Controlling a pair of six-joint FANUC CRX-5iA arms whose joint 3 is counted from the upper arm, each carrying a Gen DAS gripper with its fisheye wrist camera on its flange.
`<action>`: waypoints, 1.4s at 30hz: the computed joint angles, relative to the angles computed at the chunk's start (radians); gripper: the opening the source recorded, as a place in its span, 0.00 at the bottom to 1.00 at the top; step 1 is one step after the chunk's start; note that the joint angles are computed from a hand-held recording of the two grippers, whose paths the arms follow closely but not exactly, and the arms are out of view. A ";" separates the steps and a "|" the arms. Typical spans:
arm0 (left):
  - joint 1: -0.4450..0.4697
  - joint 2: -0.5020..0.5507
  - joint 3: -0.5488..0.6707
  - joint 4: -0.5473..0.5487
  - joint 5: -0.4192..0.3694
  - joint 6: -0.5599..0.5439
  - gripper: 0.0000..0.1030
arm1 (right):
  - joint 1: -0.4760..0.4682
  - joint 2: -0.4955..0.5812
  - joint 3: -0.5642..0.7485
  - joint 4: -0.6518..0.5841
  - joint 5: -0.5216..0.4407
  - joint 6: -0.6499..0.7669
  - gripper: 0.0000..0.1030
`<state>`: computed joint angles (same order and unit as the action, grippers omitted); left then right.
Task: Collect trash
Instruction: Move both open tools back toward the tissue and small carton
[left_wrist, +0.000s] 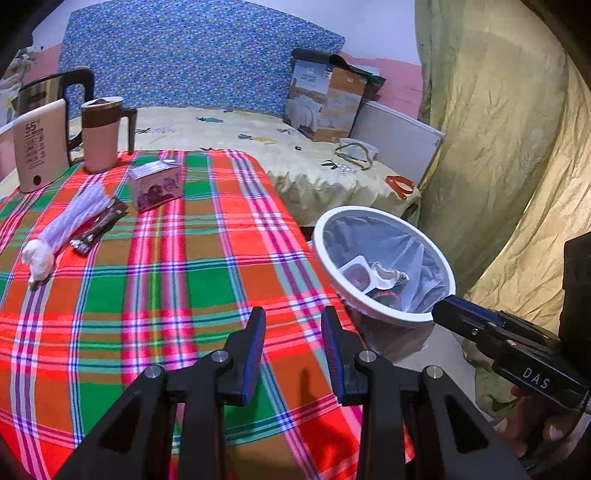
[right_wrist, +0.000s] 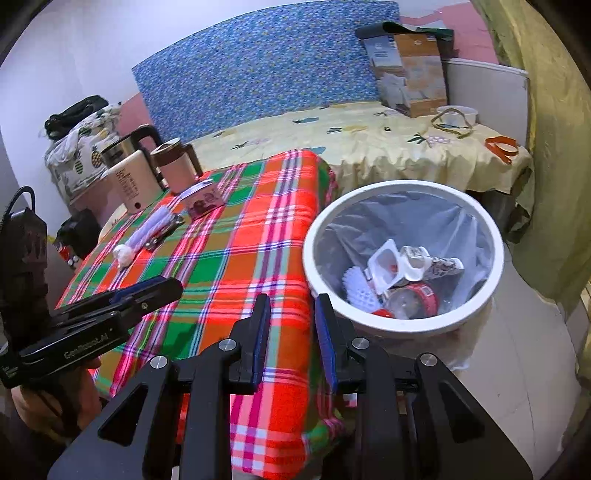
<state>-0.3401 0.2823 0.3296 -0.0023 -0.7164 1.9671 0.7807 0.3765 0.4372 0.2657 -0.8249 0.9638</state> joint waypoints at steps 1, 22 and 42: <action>0.001 -0.004 -0.005 -0.006 -0.001 0.006 0.32 | 0.000 0.001 0.002 -0.006 -0.001 0.007 0.27; 0.038 -0.087 -0.103 -0.121 -0.012 0.125 0.31 | 0.009 0.078 0.141 -0.157 -0.074 0.162 0.36; 0.142 -0.122 -0.087 -0.335 -0.130 0.328 0.50 | 0.008 0.253 0.448 -0.260 -0.232 0.291 0.36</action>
